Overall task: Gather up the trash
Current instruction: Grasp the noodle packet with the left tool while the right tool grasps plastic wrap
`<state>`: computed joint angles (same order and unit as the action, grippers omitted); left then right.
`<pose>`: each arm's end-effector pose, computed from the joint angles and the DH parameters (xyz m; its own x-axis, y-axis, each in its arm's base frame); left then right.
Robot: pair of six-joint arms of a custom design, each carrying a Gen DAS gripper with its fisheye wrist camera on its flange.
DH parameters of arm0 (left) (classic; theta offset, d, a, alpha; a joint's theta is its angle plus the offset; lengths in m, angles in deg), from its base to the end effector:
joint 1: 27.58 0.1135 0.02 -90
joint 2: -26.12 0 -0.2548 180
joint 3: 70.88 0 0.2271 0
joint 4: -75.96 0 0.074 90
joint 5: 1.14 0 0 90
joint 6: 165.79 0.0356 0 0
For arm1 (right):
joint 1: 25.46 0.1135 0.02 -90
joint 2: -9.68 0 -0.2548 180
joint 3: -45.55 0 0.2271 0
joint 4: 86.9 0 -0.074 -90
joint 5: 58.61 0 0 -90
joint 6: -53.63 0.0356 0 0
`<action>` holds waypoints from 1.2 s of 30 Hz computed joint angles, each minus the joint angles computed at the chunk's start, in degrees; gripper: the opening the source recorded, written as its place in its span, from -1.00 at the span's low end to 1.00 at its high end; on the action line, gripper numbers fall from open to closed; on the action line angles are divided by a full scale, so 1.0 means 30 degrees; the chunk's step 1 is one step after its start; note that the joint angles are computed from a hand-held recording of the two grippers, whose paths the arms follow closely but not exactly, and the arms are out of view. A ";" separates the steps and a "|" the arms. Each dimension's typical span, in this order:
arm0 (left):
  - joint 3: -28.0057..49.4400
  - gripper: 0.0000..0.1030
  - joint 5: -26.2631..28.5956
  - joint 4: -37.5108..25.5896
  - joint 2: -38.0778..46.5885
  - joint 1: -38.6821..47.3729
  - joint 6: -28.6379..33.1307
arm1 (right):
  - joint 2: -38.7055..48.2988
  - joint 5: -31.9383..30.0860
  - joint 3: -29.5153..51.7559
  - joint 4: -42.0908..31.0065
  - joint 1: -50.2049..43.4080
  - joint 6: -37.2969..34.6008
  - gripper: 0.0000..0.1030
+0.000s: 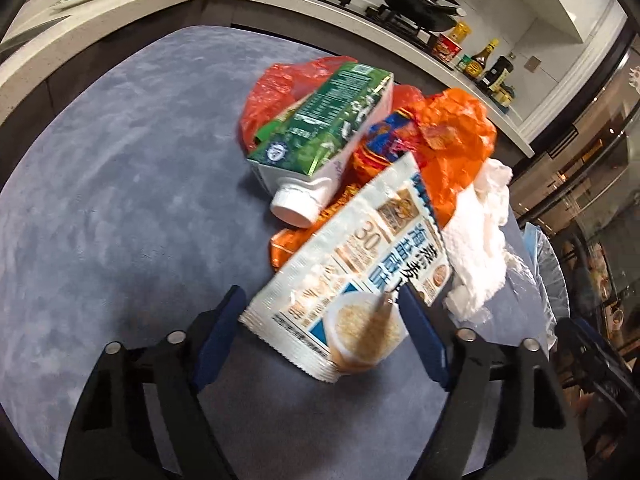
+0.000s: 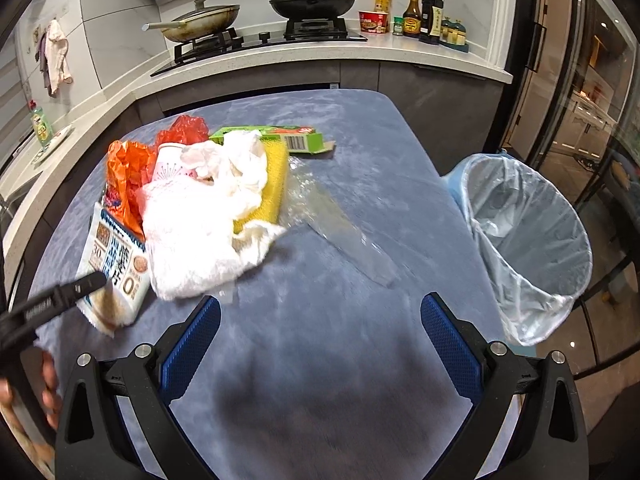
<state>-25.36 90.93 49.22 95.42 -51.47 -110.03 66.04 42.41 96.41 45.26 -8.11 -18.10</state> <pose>0.1891 -0.0852 0.1757 -0.8229 -0.2505 -0.5099 -0.0451 0.9236 -0.3808 0.1642 0.0442 0.2165 -0.7847 0.0772 -0.6150 0.0655 0.9970 0.0416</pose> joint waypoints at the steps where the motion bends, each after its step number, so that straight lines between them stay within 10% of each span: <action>1: 0.0036 0.21 -0.0258 0.0030 0.0052 -0.0323 -0.0054 | 0.0489 -0.0053 0.0079 0.0441 0.0068 -0.0006 0.87; 10: 0.0119 -0.74 -0.0655 -0.1204 -0.1211 -0.0835 -0.0141 | 0.3907 -0.1021 0.1001 0.3031 0.0722 -0.0031 0.76; 20: 0.0122 -0.66 -0.0285 -0.1555 -0.1523 -0.0528 0.0305 | 0.7470 -0.2114 0.2090 0.5214 0.1380 0.0072 0.49; 25: -0.0006 -0.34 0.0553 -0.0740 -0.1005 -0.0207 0.0405 | 0.8483 -0.2753 0.2275 0.5590 0.1178 -0.0127 0.02; 31: 0.0487 -0.68 -0.0703 -0.0837 -0.1202 -0.1610 0.0620 | 0.8236 -0.3357 0.1896 0.5662 0.0809 -0.0320 -0.73; 36: 0.1024 -0.85 -0.1653 -0.1995 -0.2378 -0.3016 0.0485 | 0.6107 -0.3625 0.1389 0.4594 0.0687 -0.0362 -0.91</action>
